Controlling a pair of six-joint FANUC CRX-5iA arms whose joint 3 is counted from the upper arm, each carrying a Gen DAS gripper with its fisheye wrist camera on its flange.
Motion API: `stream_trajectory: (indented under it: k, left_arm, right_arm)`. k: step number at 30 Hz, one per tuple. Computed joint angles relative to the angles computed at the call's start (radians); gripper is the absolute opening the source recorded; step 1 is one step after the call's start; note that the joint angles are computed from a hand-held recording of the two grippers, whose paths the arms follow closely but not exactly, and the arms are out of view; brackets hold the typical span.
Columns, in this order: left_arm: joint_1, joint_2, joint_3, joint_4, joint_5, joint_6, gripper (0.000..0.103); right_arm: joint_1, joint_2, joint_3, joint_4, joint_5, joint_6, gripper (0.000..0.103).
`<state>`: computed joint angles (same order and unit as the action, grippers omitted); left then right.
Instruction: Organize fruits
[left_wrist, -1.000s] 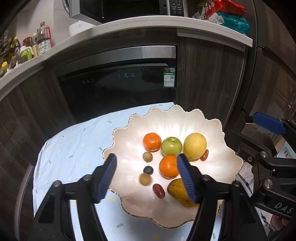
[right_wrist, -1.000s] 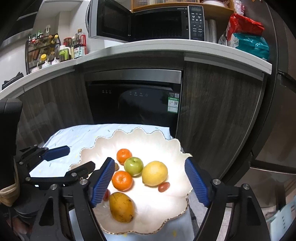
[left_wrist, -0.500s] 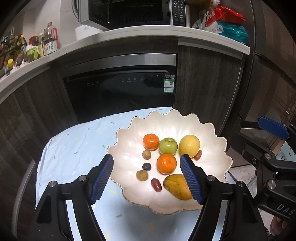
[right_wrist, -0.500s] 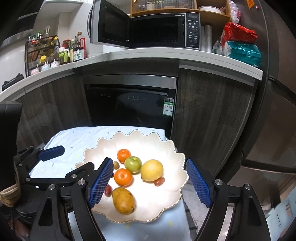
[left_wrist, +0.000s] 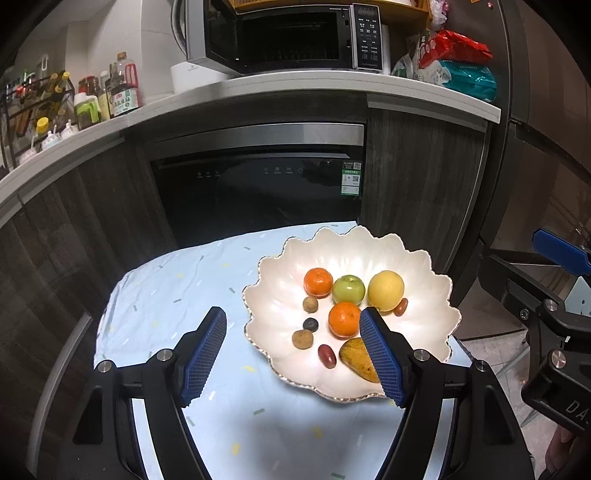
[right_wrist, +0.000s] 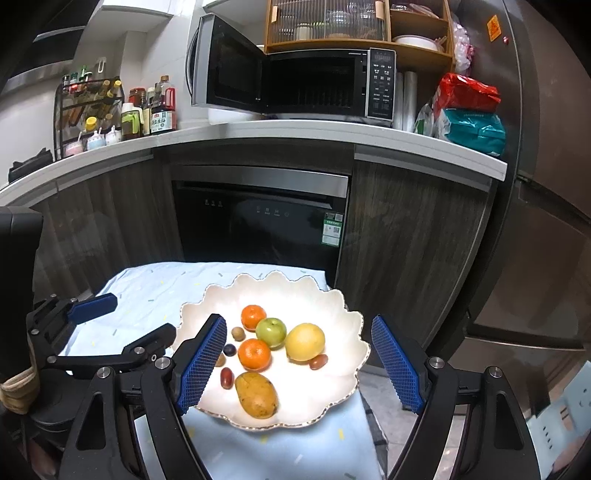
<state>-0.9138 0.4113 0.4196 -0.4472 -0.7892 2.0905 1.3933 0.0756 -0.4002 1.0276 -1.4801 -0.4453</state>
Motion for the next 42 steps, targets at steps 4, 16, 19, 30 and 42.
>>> stream_trajectory:
  k: [4,16,19,30,42]
  left_arm:
    - [-0.010,-0.023,-0.021,-0.028,-0.012,0.032,0.074]
    - [-0.029,-0.071,-0.075,-0.088,-0.058,0.104,0.074]
    - [-0.031,-0.081,-0.089,-0.095,-0.058,0.117,0.074]
    - [-0.041,-0.113,-0.123,-0.126,-0.079,0.164,0.074]
    - [-0.046,-0.147,-0.161,-0.152,-0.084,0.202,0.074]
  right_arm:
    - [0.023,0.007,0.012,-0.013,-0.030,-0.012,0.082]
    - [0.062,0.031,0.034,-0.044,-0.074,-0.033,0.082]
    - [0.068,0.039,0.043,-0.045,-0.083,-0.033,0.082]
    - [0.089,0.056,0.060,-0.066,-0.107,-0.058,0.082]
    - [0.106,0.068,0.064,-0.059,-0.103,-0.053,0.082]
